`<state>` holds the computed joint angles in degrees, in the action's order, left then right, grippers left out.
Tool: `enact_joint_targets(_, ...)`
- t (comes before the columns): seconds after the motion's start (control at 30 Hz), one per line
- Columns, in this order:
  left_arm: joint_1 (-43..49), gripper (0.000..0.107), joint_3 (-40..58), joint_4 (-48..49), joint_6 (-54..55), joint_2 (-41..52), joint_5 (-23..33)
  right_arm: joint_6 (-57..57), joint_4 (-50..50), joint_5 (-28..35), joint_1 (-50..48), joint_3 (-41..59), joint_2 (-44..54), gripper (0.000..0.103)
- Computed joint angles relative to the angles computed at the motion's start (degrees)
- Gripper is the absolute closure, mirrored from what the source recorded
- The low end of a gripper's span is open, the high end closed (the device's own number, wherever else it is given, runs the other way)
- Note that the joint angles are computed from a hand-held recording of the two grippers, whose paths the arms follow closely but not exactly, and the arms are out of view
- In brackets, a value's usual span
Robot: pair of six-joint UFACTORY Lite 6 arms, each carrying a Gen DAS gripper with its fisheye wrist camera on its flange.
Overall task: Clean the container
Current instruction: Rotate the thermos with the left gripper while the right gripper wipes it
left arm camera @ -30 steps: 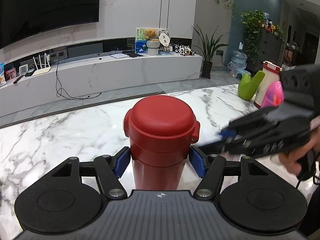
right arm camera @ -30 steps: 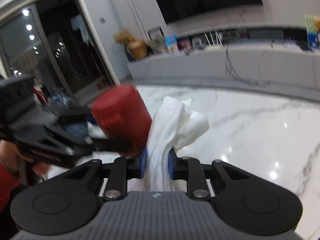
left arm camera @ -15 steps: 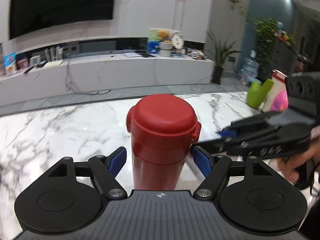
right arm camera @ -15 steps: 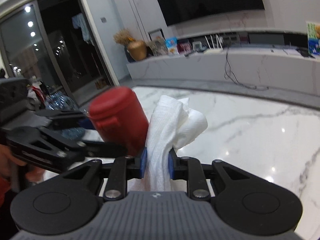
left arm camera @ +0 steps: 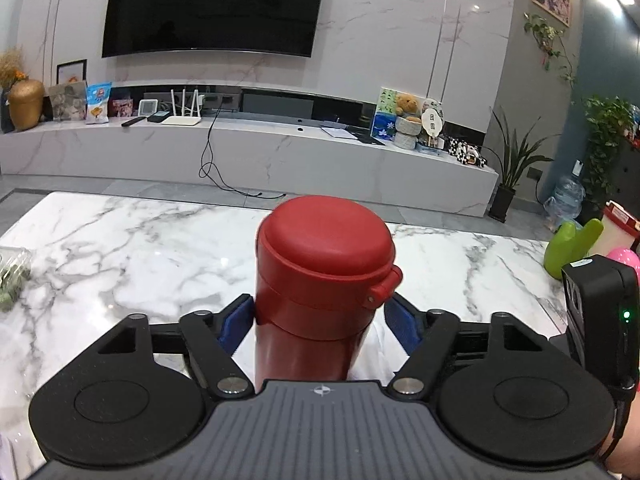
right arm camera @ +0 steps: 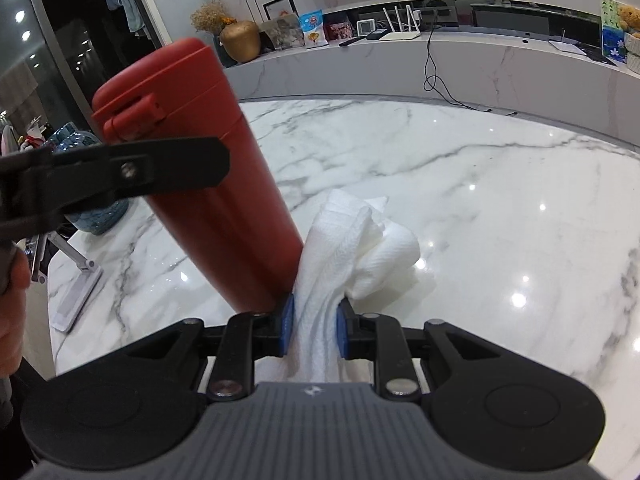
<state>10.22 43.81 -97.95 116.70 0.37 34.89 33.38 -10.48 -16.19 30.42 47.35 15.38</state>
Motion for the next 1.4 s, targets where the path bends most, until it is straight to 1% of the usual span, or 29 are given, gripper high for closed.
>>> enact_joint_targets(0.1,2.8,0.042,4.1,7.5,-2.1,3.3,4.6,2.5,-3.0,0.4,-0.1,0.0,-0.2,0.079)
enact_joint_targets(0.2,5.1,0.043,10.9,16.0,-5.5,8.5,9.5,6.4,-7.0,0.8,-0.4,0.4,0.1,0.079)
enact_joint_targets(0.27,6.5,0.043,15.0,20.8,-6.2,11.4,13.1,7.7,-8.3,0.2,-0.3,-1.4,-1.1,0.079)
enact_joint_targets(0.33,7.4,0.043,17.4,23.5,-4.9,13.1,15.6,7.8,-8.4,-0.4,-0.1,-3.1,-2.2,0.079)
enact_joint_targets(0.47,8.6,0.044,18.0,25.2,-2.8,13.7,18.2,7.7,-8.5,-1.6,-0.4,-3.4,-3.0,0.079)
enact_joint_targets(0.57,8.8,0.044,17.5,25.2,-1.8,13.5,18.5,4.2,-5.9,-2.7,-0.2,-4.5,-5.1,0.079)
enact_joint_targets(0.73,8.3,0.044,17.3,25.0,-1.0,13.3,17.5,-0.5,-3.1,-4.1,-0.4,-6.6,-10.2,0.079)
enact_joint_targets(0.87,8.2,0.044,17.7,25.3,-1.3,13.5,17.6,-2.4,-3.8,-6.6,-1.4,-9.0,-14.2,0.079)
enact_joint_targets(1.03,8.1,0.044,18.3,25.7,-1.7,13.8,17.6,-1.2,-8.5,-8.3,-3.2,-11.6,-19.5,0.079)
enact_joint_targets(1.2,7.8,0.044,18.7,25.7,-2.3,13.9,17.2,0.5,-9.7,-5.9,-3.1,-10.8,-19.2,0.079)
enact_joint_targets(1.33,7.4,0.044,18.0,25.0,-1.9,13.6,16.5,2.0,-10.2,-3.2,-2.7,-8.0,-14.8,0.079)
enact_joint_targets(1.4,7.3,0.044,18.3,25.1,-2.2,13.9,16.5,0.8,-9.0,-1.8,-2.3,-6.5,-12.4,0.079)
